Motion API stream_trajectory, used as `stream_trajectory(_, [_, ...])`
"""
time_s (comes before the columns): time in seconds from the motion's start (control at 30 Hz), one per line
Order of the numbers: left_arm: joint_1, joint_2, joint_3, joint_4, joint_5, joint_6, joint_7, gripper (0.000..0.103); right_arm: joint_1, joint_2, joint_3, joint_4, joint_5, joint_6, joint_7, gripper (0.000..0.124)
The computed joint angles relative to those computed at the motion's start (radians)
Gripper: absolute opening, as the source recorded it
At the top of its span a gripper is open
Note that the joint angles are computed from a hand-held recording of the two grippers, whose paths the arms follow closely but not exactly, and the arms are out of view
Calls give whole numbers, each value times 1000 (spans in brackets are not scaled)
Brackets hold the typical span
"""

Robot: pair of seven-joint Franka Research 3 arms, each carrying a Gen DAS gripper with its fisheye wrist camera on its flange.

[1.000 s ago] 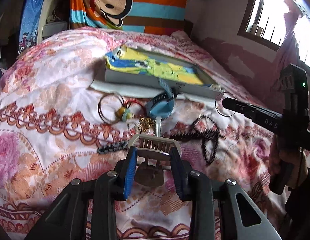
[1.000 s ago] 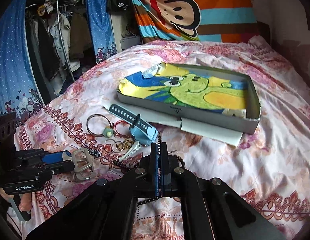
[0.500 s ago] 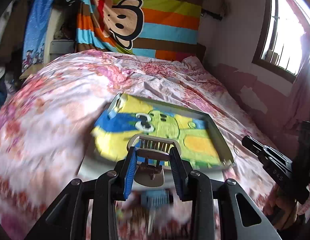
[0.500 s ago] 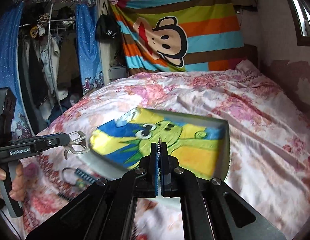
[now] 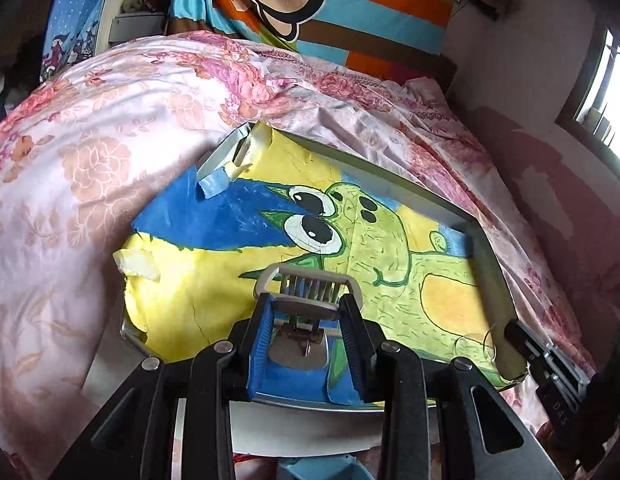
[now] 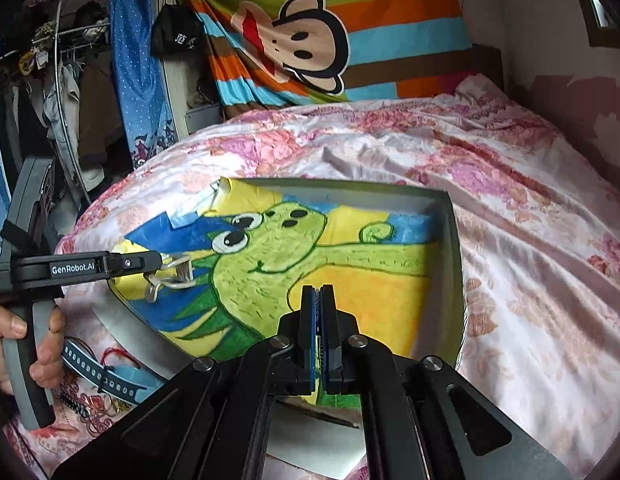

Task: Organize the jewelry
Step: 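Lower the claw clip into the box with the left tool while the right tool drops the bracelet in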

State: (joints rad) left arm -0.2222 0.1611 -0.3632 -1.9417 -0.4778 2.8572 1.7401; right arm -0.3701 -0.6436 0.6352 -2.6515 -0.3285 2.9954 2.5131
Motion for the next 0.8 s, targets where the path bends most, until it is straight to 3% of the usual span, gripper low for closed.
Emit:
stream_trajectory(0.07, [-3, 3, 4, 4, 15, -4, -14, 32, 11, 10, -4, -1, 4, -24, 0, 3])
stream_trajectory(0.13, [17, 5, -15, 12, -47, -27, 35, 37, 25, 17, -16, -1, 1, -49, 4, 3])
stream_trajectory(0.2, [26, -3, -21, 5, -103, -35, 71, 73, 44, 22, -37, -2, -6, -69, 8, 6])
stream_trajectory(0.23, [22, -16, -19, -13, -122, -7, 73, 79, 56, 23, -48, -2, -8, -79, 10, 13])
stream_trajectory(0.27, [18, -31, -19, -34, -146, 28, 79, 82, 66, 22, -54, -1, -12, -93, 17, 20])
stream_trajectory(0.33, [13, -50, -19, -49, -190, 49, 118, 83, 78, 5, -63, -7, -27, -105, 38, 50])
stream_trajectory(0.43, [-12, -95, 4, -86, -178, 57, 122, 85, 102, -39, -74, -21, -39, -125, 61, 52])
stream_trajectory(0.5, [-33, -141, 19, -124, -207, 77, 159, 93, 130, -70, -88, -22, -39, -154, 64, 55])
stream_trajectory(0.6, [-75, -229, 50, -190, -275, 105, 227, 102, 169, -138, -93, -22, -39, -218, 80, 66])
stream_trajectory(0.67, [-109, -289, 79, -236, -314, 129, 264, 103, 197, -190, -95, -25, -40, -252, 90, 72])
stream_trajectory(0.73, [-160, -363, 118, -295, -373, 163, 321, 103, 220, -256, -84, -26, -36, -295, 118, 89])
stream_trajectory(0.8, [-207, -451, 157, -362, -403, 187, 357, 103, 251, -326, -62, -24, -34, -343, 143, 92])
